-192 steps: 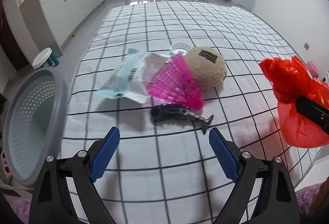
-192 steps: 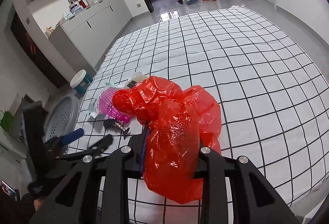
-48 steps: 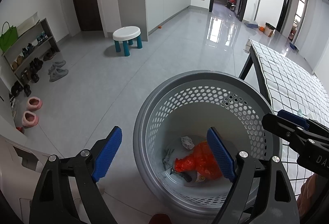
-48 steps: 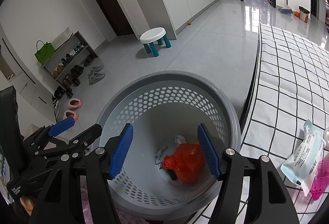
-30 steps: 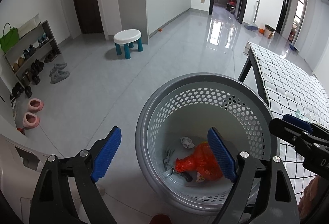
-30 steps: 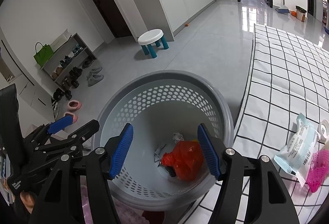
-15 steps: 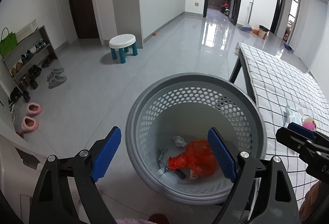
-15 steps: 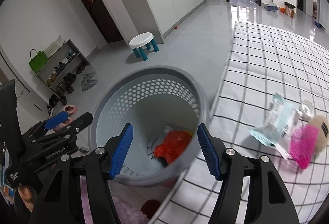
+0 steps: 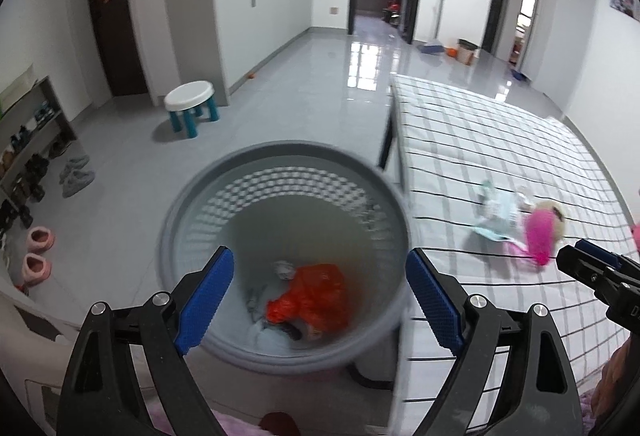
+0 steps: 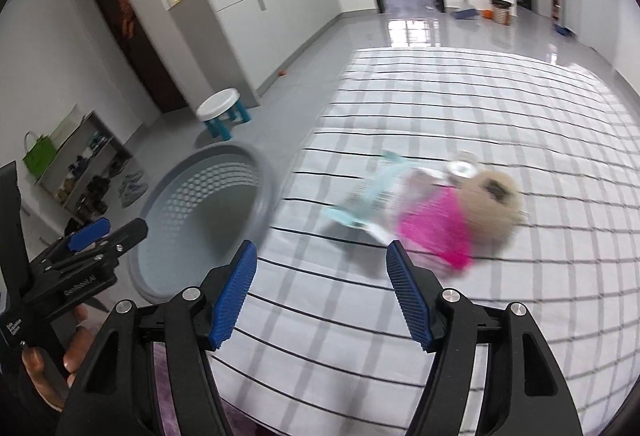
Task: Collect trash
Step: 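Move both open grippers back toward the items on the mattress, then grasp the beige fluffy ball with the right gripper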
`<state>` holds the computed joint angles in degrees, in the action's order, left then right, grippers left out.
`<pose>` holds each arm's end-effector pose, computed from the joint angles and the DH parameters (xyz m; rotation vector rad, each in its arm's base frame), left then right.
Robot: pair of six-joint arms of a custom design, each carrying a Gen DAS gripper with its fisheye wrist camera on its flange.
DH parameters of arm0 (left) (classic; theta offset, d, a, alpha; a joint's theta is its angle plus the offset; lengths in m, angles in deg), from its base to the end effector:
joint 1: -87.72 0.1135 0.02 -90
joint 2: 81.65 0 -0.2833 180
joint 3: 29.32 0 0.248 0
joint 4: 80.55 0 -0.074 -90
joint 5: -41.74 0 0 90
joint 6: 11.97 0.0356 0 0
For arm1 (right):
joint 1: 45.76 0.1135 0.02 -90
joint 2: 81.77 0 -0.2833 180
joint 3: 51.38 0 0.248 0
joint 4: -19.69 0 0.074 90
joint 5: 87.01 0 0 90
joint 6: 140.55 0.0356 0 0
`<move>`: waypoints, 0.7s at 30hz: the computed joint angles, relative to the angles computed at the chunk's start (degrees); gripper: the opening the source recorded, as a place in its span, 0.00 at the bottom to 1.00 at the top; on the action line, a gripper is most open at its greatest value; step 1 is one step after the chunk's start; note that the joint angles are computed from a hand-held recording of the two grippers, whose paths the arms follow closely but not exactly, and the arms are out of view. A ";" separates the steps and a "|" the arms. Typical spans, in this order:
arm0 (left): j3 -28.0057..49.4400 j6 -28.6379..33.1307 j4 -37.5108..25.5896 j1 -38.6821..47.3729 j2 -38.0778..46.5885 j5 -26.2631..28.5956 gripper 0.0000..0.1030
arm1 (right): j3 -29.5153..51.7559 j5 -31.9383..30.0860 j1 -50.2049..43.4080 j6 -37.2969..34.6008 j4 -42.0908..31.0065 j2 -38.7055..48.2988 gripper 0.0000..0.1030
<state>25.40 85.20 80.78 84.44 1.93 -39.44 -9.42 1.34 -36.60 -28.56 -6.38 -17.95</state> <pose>0.2785 -0.0214 0.1948 0.2892 2.3755 -0.1528 0.1959 0.0326 0.1940 0.2578 2.4129 0.2842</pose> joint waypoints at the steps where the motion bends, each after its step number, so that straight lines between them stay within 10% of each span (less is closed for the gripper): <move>1: -0.07 -0.44 -0.05 -1.10 -0.19 -0.25 0.83 | -0.66 -0.30 -1.37 -0.58 -0.97 -1.53 0.63; 9: -1.55 -4.17 0.99 -12.26 -0.48 -3.85 0.84 | -5.97 -8.45 -21.61 -10.38 -8.40 -11.60 0.63; 21: -0.98 -8.52 3.56 -21.93 4.29 -9.10 0.84 | -5.89 -13.95 -33.30 -19.63 -2.16 -1.93 0.63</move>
<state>24.42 76.68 84.34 62.51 6.22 -48.54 -15.30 -12.61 -69.89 -48.19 -8.54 -19.89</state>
